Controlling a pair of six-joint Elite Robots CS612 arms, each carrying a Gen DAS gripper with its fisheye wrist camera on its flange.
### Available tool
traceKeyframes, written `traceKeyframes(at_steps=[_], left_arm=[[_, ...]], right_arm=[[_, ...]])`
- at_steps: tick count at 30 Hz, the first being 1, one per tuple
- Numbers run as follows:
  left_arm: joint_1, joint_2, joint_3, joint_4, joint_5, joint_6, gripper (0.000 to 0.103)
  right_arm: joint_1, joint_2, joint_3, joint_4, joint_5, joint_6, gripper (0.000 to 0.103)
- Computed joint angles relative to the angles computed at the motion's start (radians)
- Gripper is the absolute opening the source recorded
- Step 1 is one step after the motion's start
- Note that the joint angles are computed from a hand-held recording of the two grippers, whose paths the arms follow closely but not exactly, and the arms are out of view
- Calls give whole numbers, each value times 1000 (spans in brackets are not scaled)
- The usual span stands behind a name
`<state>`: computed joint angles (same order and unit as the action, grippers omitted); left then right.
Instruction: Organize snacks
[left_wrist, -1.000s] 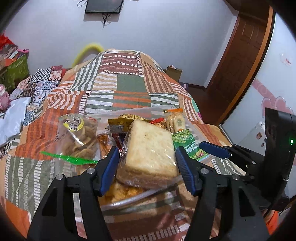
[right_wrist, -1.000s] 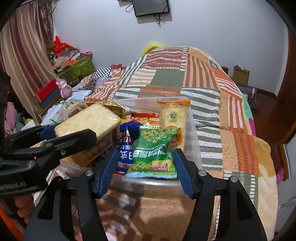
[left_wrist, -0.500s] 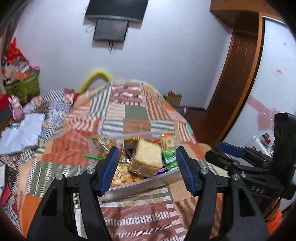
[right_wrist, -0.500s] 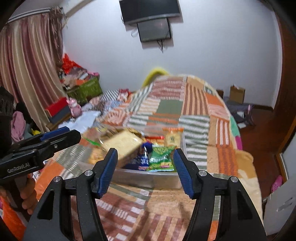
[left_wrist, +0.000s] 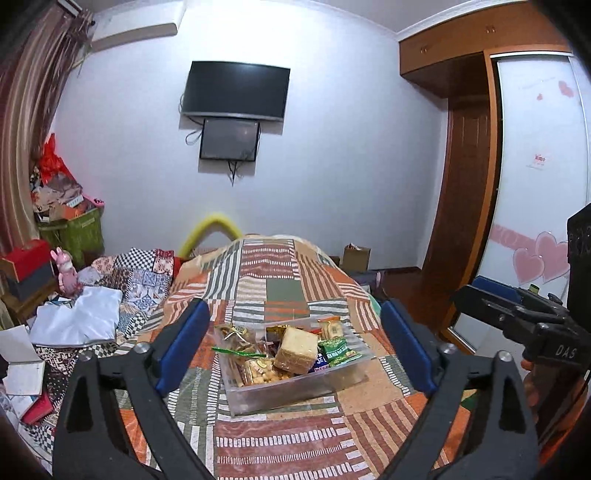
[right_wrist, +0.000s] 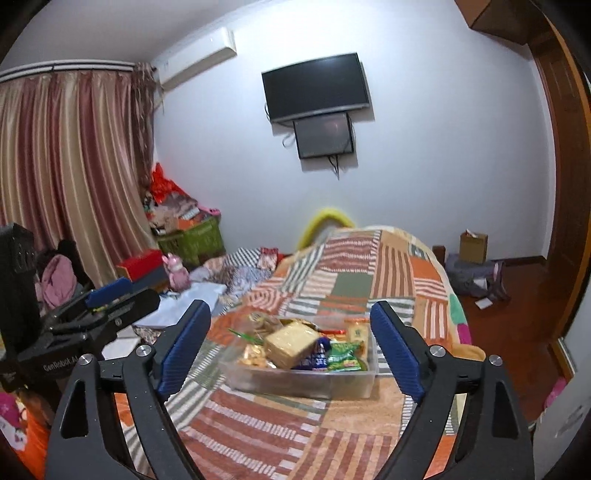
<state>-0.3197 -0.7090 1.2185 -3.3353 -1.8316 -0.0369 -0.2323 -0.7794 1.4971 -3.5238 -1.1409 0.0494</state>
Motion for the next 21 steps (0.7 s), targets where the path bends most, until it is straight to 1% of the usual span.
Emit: traceKeyframes(at_steps=[1, 3, 5, 21], left_arm=[[0, -3, 7, -8, 0, -1, 98], [1, -10, 19, -17, -1, 1, 100], [0, -17, 34, -27, 4, 5, 100], [0, -35, 76, -36, 1, 14, 101]], right_arm=[[2, -1, 3, -8, -3, 0, 90], [5, -4, 14, -28, -18, -4, 97], [10, -3, 19, -46, -36, -9, 100], [12, -15, 51, -59, -27, -26, 101]])
